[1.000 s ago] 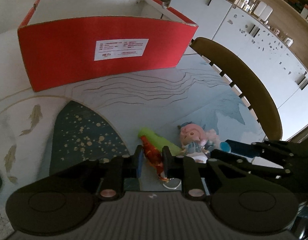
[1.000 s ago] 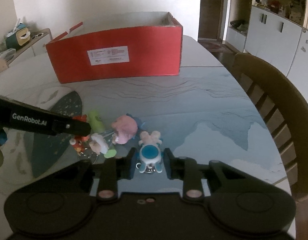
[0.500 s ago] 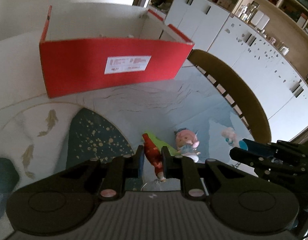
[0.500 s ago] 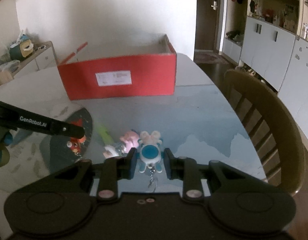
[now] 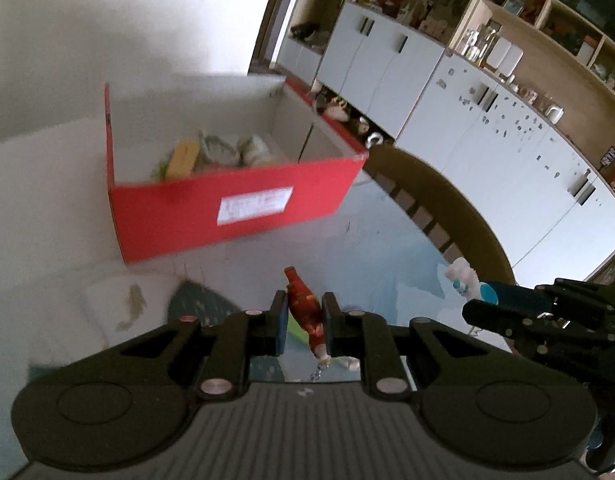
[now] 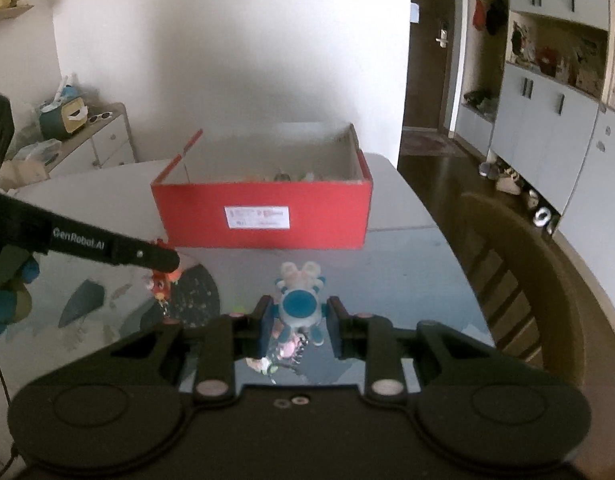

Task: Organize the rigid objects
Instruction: 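Carry the red keychain with the left tool while the right tool carries the bunny keychain into the box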

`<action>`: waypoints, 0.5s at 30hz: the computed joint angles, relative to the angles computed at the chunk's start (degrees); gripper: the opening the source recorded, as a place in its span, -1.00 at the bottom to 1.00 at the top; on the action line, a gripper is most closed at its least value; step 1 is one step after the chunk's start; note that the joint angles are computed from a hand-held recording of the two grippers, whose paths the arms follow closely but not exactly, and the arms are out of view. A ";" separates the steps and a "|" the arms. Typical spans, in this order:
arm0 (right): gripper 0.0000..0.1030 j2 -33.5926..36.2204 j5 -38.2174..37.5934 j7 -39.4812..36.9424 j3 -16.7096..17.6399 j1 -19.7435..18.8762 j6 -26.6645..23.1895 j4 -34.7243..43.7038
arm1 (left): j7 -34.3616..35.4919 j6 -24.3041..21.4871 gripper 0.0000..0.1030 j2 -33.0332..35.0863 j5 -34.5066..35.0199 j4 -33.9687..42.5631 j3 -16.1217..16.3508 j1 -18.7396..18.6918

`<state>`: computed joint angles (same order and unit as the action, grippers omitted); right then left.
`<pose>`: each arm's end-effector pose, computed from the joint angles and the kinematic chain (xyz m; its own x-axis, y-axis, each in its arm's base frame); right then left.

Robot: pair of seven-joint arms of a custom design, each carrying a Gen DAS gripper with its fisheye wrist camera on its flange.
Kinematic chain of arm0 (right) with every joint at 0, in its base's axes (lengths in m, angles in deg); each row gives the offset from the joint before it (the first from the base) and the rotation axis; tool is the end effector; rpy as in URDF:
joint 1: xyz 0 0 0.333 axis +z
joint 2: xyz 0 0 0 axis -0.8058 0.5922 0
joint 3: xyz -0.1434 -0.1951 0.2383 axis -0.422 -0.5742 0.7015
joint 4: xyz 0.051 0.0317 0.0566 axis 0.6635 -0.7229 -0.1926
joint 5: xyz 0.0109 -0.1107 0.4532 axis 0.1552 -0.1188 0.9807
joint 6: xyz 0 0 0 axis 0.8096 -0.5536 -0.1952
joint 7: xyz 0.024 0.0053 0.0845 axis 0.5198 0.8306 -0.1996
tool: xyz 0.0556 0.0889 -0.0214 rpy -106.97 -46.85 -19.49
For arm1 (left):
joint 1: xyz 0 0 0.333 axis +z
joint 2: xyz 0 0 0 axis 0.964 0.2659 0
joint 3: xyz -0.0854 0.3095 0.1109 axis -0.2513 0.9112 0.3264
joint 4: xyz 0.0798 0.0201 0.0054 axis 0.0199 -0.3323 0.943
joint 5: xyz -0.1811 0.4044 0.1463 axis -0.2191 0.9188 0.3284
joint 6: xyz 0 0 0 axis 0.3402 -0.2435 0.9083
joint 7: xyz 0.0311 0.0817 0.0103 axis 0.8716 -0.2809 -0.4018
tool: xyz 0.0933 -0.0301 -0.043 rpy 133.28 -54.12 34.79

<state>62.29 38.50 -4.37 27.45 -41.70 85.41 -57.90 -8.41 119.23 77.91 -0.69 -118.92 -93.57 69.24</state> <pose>0.6981 0.2487 0.4320 0.6715 -0.7407 -0.0224 -0.4789 -0.4107 -0.7758 0.6504 -0.1712 0.4307 0.1077 -0.9482 0.2988 -0.6960 -0.2865 -0.6584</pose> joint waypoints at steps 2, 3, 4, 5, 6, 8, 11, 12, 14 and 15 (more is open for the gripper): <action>-0.48 -0.11 -1.15 0.53 -0.26 0.35 -0.43 0.68 | -2.08 -0.26 -0.66 -0.46 3.20 0.67 1.28 -0.72; -0.48 -0.08 -1.64 0.79 -0.34 0.49 -0.60 1.07 | -3.54 -0.48 -0.66 -0.62 5.28 1.12 1.97 -1.07; -0.48 -0.02 -2.09 1.07 -0.40 0.57 -0.99 1.52 | -5.02 -0.74 -0.66 -0.72 7.24 1.59 2.52 -1.29; -0.48 0.13 -2.66 1.68 -0.53 0.71 -1.57 2.24 | -5.36 -0.76 -0.66 -0.79 8.04 1.87 2.56 -1.07; -0.48 0.30 -3.07 2.15 -0.60 0.80 -1.92 2.83 | -5.43 -0.83 -0.66 -0.82 8.58 2.30 2.51 -0.81; -0.48 0.65 -4.41 3.28 -0.85 1.20 -2.41 3.99 | -6.04 -1.60 -0.66 -0.71 10.21 3.38 2.67 -0.57; -0.48 1.66 -6.38 4.94 -1.01 1.66 -2.95 6.25 | -5.74 -2.66 -0.66 -0.09 11.46 5.26 2.65 0.00; -0.48 2.12 -7.04 5.33 -0.99 1.85 -2.76 7.09 | -5.61 -3.11 -0.66 0.07 11.79 5.80 2.64 0.11; -0.48 3.16 -8.26 6.30 -0.92 2.03 -2.85 8.89 | -5.72 -3.77 -0.66 0.60 13.22 7.07 2.98 0.21; -0.48 3.87 -8.93 6.90 -0.90 2.13 -3.12 10.11 | -5.66 -3.94 -0.66 0.85 13.58 7.60 3.04 0.31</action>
<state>66.16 29.57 2.53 26.55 -39.58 82.29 -47.79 -14.07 115.29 78.76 12.89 -111.32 -90.53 69.56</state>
